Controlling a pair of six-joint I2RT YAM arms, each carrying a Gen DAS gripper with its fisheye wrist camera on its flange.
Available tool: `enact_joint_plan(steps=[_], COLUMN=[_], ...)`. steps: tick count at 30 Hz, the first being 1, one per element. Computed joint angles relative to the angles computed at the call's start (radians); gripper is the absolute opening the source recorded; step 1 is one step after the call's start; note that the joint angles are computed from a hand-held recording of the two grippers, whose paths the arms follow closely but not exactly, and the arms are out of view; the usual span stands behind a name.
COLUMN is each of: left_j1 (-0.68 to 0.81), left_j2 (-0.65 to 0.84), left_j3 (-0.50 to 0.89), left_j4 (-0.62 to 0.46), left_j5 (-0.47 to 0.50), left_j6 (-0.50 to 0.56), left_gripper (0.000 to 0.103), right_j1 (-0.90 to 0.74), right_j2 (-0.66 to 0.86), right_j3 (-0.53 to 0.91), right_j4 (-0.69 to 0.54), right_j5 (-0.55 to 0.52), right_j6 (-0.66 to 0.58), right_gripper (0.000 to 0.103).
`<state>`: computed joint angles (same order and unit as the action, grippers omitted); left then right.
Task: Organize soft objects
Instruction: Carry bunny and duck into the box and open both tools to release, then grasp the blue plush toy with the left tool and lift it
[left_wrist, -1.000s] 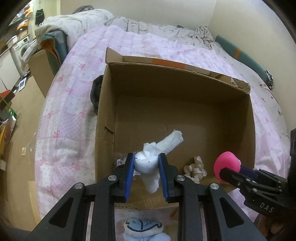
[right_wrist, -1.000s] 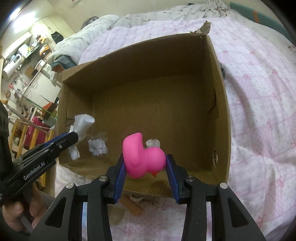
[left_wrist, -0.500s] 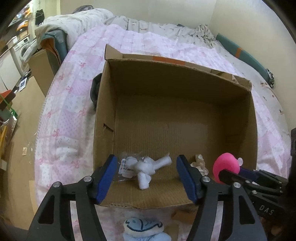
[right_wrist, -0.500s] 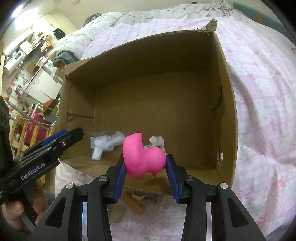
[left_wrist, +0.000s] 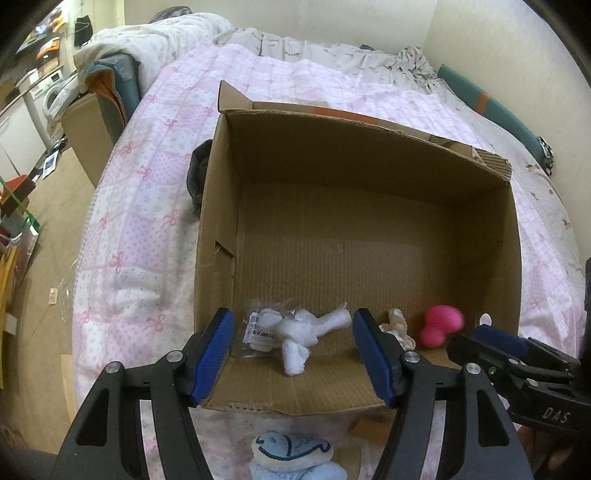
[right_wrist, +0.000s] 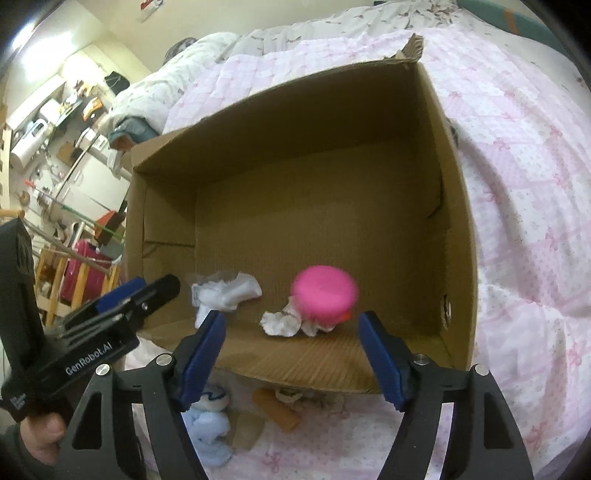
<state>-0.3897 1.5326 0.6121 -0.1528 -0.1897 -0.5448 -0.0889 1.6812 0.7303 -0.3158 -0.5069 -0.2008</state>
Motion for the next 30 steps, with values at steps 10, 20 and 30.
enact_joint_plan(steps=[10,20,30], left_j1=[-0.009,-0.042,-0.105], left_j2=[-0.033,-0.224,-0.4], left_j3=[-0.012,-0.074,-0.13], left_j4=[-0.025,-0.114,-0.247], left_j5=[-0.028,-0.068,-0.118], left_j6=[-0.002,-0.023,-0.076], left_gripper=[0.064,0.064,0.064], right_j1=[0.0,-0.032,-0.092], right_j2=[-0.003,-0.064,-0.206], right_j3=[-0.003,-0.034,-0.095], right_j4=[-0.001,-0.02,-0.089], right_j5=[0.006,-0.001,-0.017], right_j6=[0.017,0.004,-0.052], right_gripper=[0.079,0.079,0.079])
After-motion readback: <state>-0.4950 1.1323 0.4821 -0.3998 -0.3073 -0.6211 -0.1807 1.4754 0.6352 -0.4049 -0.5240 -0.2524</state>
